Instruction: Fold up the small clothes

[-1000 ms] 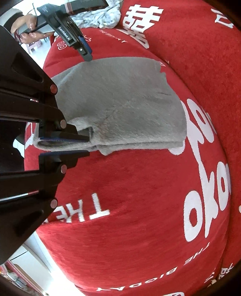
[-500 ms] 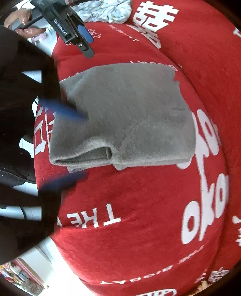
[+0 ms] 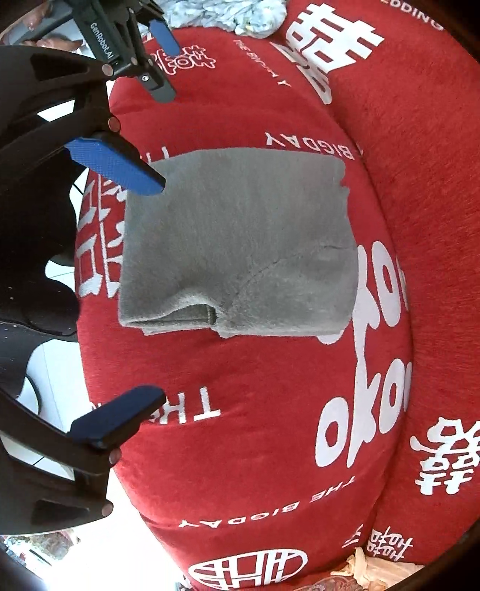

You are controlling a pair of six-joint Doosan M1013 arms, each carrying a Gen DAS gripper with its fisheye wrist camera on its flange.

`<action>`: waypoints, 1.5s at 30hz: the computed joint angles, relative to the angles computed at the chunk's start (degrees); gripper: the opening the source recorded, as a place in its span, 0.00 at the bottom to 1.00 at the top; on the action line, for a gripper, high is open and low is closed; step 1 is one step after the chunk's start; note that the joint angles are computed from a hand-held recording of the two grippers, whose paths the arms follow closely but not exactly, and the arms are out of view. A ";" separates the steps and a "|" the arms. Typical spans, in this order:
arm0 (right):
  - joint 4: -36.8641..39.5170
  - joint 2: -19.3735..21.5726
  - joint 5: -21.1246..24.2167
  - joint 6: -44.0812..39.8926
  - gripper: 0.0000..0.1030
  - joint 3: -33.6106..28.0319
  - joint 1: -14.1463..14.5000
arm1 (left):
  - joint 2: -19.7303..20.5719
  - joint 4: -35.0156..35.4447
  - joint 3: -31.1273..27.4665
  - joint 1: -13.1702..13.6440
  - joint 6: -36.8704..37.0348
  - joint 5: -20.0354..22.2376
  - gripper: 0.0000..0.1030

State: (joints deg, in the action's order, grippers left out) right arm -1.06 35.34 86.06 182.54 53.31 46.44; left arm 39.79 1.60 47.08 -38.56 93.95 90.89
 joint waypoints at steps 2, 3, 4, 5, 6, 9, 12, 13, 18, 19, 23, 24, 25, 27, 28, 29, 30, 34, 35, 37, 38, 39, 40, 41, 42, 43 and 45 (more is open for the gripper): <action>0.02 0.51 1.67 -0.42 1.00 -1.64 0.07 | -0.12 1.44 -0.50 -0.24 0.23 0.87 1.00; 0.00 0.69 2.31 -0.45 1.00 -2.30 0.13 | -0.19 1.93 -0.70 -0.30 0.32 1.15 1.00; -0.01 0.79 2.73 -0.44 1.00 -2.84 0.18 | -0.36 2.68 -0.91 -0.36 0.55 1.23 1.00; -0.06 0.84 3.03 -0.30 1.00 -3.32 0.24 | -0.40 3.08 -1.16 -0.36 0.86 1.31 1.00; -0.17 0.88 3.44 -0.16 1.00 -3.82 0.29 | -0.46 3.40 -1.41 -0.37 1.12 1.48 1.00; -0.29 1.04 4.75 0.08 1.00 -5.02 0.34 | -0.03 3.95 -2.92 -0.21 1.33 3.02 1.00; -0.21 1.28 6.18 0.05 1.00 -6.10 0.33 | 0.22 3.70 -3.97 0.00 0.77 4.26 1.00; -0.25 1.33 6.44 0.00 1.00 -6.29 0.34 | 0.25 3.96 -4.25 -0.01 0.76 4.46 1.00; -0.56 1.92 8.43 -0.60 1.00 -8.01 0.33 | 0.75 3.71 -5.95 0.06 0.10 5.77 1.00; -0.55 1.96 8.52 -0.68 1.00 -8.13 0.30 | 0.88 3.72 -6.28 0.03 -0.05 6.09 1.00; -0.80 2.19 9.28 -1.05 1.00 -8.84 0.29 | 1.03 3.72 -7.04 -0.10 0.18 6.41 1.00; -0.93 2.24 9.50 -1.18 1.00 -9.01 0.27 | 1.08 3.62 -7.19 -0.12 0.13 6.55 1.00; -1.05 2.26 9.60 -1.22 1.00 -9.12 0.27 | 1.08 3.42 -7.32 -0.13 0.07 6.66 1.00; -1.23 2.31 9.90 -1.25 1.00 -9.38 0.23 | 1.07 3.37 -7.40 -0.17 0.08 6.73 1.00; -1.31 2.31 9.96 -1.29 1.00 -9.42 0.21 | 1.03 3.39 -7.35 -0.19 0.07 6.71 1.00; -1.42 2.33 10.09 -1.36 1.00 -9.53 0.19 | 1.01 3.41 -7.34 -0.21 0.06 6.74 1.00; -1.50 2.35 10.24 -1.47 1.00 -9.62 0.17 | 1.07 3.39 -7.42 -0.20 0.08 6.86 1.00; -1.93 2.51 10.81 -1.62 1.00 -10.15 0.17 | 1.14 3.47 -7.62 -0.23 0.13 7.09 1.00; -1.98 2.52 10.90 -1.66 1.00 -10.17 0.17 | 1.13 3.47 -7.63 -0.23 0.04 7.15 1.00; -2.02 2.68 11.24 -1.76 1.00 -10.44 0.19 | 0.94 3.46 -7.30 -0.23 -0.24 7.07 1.00; -1.99 2.70 11.27 -1.79 1.00 -10.47 0.18 | 0.84 3.47 -7.13 -0.23 -0.37 7.01 1.00; -1.93 2.71 11.26 -1.83 1.00 -10.47 0.17 | 0.85 3.47 -7.15 -0.22 -0.29 7.00 1.00; -1.86 2.73 11.31 -1.91 1.00 -10.49 0.15 | 0.87 3.43 -7.20 -0.21 -0.22 7.04 1.00; -1.85 2.74 11.37 -1.96 1.00 -10.52 0.14 | 0.92 3.44 -7.27 -0.18 -0.03 7.04 1.00; -1.92 2.77 11.49 -2.02 1.00 -10.62 0.14 | 0.87 3.44 -7.23 -0.19 -0.08 7.01 1.00; -1.98 2.79 11.53 -2.07 1.00 -10.69 0.14 | 0.85 3.42 -7.21 -0.18 0.01 6.97 1.00; -2.15 2.83 11.64 -2.08 1.00 -10.86 0.17 | 0.99 3.45 -7.39 -0.13 0.56 7.00 1.00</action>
